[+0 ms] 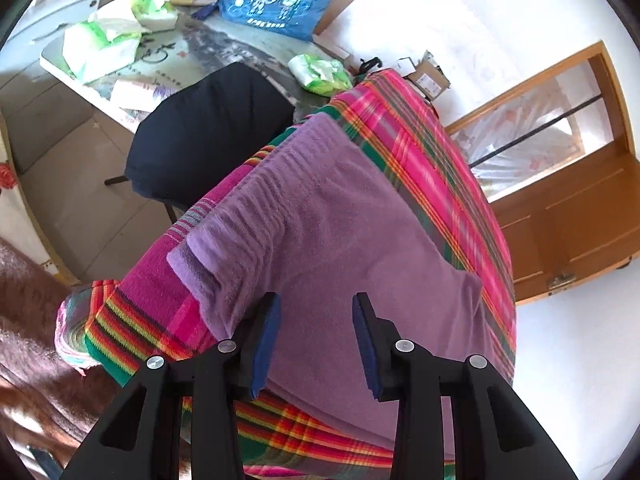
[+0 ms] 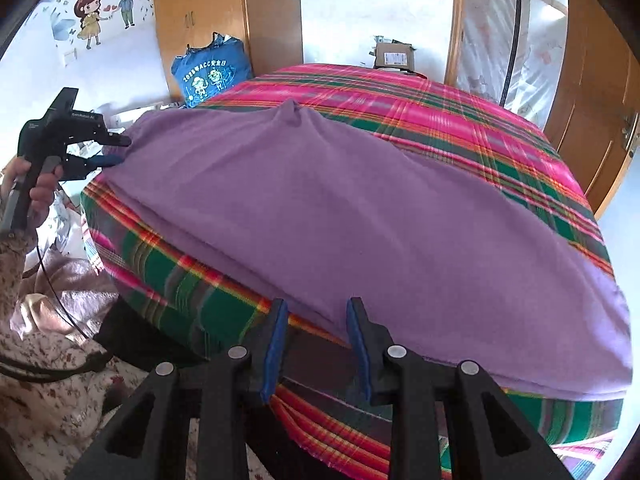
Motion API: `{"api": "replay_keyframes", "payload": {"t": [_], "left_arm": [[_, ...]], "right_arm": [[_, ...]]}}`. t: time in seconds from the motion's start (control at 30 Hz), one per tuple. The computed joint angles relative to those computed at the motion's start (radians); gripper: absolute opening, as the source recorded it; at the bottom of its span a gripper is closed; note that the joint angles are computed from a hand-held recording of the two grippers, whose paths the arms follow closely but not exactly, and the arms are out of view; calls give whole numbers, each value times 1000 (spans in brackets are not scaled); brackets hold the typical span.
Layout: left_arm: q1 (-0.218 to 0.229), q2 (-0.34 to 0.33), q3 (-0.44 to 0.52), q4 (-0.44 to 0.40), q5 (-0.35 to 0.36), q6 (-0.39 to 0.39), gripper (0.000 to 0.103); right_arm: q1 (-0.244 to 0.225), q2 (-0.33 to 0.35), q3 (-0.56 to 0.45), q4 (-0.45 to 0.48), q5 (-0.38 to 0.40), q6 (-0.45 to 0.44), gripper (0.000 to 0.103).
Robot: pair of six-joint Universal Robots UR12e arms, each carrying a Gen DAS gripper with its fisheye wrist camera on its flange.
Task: Fold clothes
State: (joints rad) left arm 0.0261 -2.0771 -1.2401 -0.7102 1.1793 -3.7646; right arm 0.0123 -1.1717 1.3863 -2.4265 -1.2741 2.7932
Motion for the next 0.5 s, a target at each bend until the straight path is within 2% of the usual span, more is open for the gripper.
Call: {"api": "replay_keyframes", "payload": {"t": [0.1, 0.17, 0.23, 0.4, 0.43, 0.5], "left_arm": [[-12, 8, -2, 31, -2, 21, 39], [-21, 6, 5, 41, -16, 32, 39], [-37, -7, 29, 23, -50, 86, 39], [-77, -39, 94, -106, -138, 252, 39], [-86, -42, 102, -134, -141, 294, 39], [-103, -45, 114, -186, -132, 371, 39]], "right_arm": [[-10, 10, -24, -18, 108, 11, 31], [2, 38, -64, -33, 114, 23, 31], [18, 65, -102, -28, 108, 17, 31], [53, 106, -149, 17, 75, -15, 31], [60, 106, -145, 4, 52, -21, 31], [66, 102, -134, 5, 54, -33, 31]]}}
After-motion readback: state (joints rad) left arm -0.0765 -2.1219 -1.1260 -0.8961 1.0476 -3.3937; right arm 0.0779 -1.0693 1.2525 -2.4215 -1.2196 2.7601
